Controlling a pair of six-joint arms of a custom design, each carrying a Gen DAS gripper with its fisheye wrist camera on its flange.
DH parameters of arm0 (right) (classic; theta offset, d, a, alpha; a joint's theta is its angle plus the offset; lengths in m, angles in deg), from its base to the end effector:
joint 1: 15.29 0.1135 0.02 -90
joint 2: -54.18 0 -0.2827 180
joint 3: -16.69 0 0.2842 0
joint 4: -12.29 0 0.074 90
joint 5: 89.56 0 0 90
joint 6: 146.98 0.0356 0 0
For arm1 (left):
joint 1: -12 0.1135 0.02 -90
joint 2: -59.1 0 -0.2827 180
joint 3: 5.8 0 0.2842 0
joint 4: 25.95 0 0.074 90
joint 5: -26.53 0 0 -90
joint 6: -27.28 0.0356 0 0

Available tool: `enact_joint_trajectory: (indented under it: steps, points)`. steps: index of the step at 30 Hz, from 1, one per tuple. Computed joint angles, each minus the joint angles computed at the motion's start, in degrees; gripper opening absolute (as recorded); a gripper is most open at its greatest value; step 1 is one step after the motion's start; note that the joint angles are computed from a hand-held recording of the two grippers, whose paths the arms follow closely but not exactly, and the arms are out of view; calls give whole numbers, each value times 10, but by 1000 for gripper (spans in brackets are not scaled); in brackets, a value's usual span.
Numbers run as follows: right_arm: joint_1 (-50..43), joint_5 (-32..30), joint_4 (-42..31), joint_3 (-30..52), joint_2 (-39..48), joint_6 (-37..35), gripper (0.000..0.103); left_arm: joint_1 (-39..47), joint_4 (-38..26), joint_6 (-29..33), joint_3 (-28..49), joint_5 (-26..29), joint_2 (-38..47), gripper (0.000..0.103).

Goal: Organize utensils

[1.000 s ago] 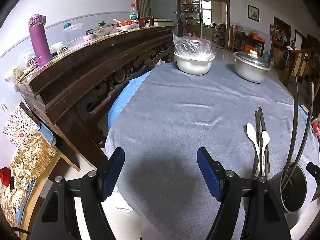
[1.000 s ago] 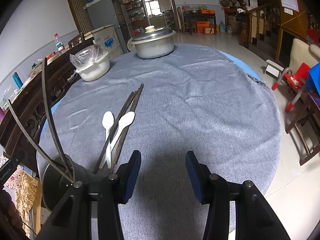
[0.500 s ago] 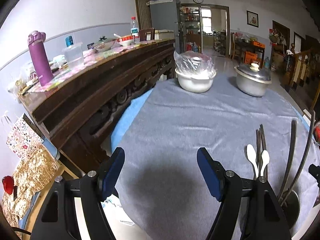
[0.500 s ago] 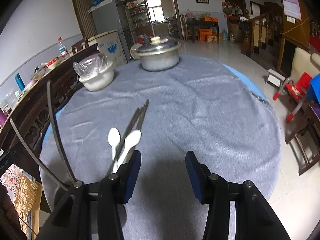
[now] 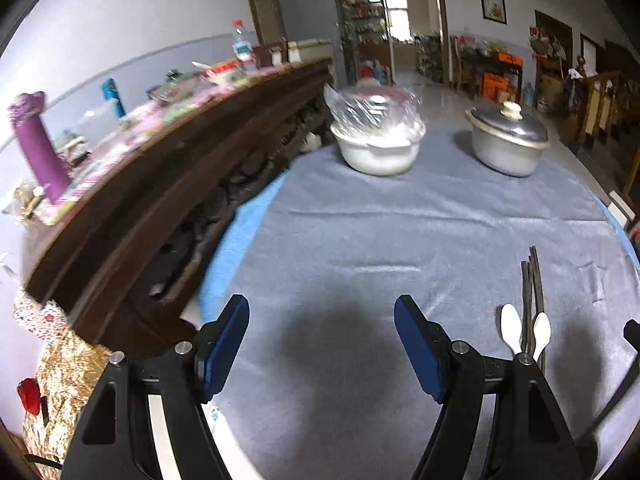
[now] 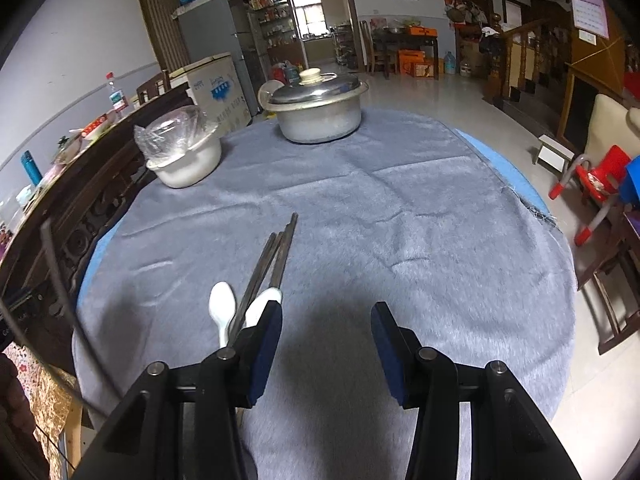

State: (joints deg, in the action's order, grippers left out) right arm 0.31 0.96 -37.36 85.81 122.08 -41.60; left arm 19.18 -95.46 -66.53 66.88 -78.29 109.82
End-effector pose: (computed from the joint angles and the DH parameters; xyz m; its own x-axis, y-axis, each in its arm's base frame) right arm 0.2606 0.0724 0.2995 -0.7646 0.0619 -0.6416 -0.0626 0.9836 0.1694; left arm 0.1752 0.0313 0.3586 -0.7111 -0.1543 -0.6860 -0.3401 0.9294 0.1435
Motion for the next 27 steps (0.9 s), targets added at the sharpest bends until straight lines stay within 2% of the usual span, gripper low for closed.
enact_joint_trajectory:
  steps: [14,27]
  points:
    - [-16,-48,-2,155,223,-2,50,-25,103,17,31,28,192,76]
    - [-9,-106,-58,329,389,-1,50,-22,144,20,43,40,268,76]
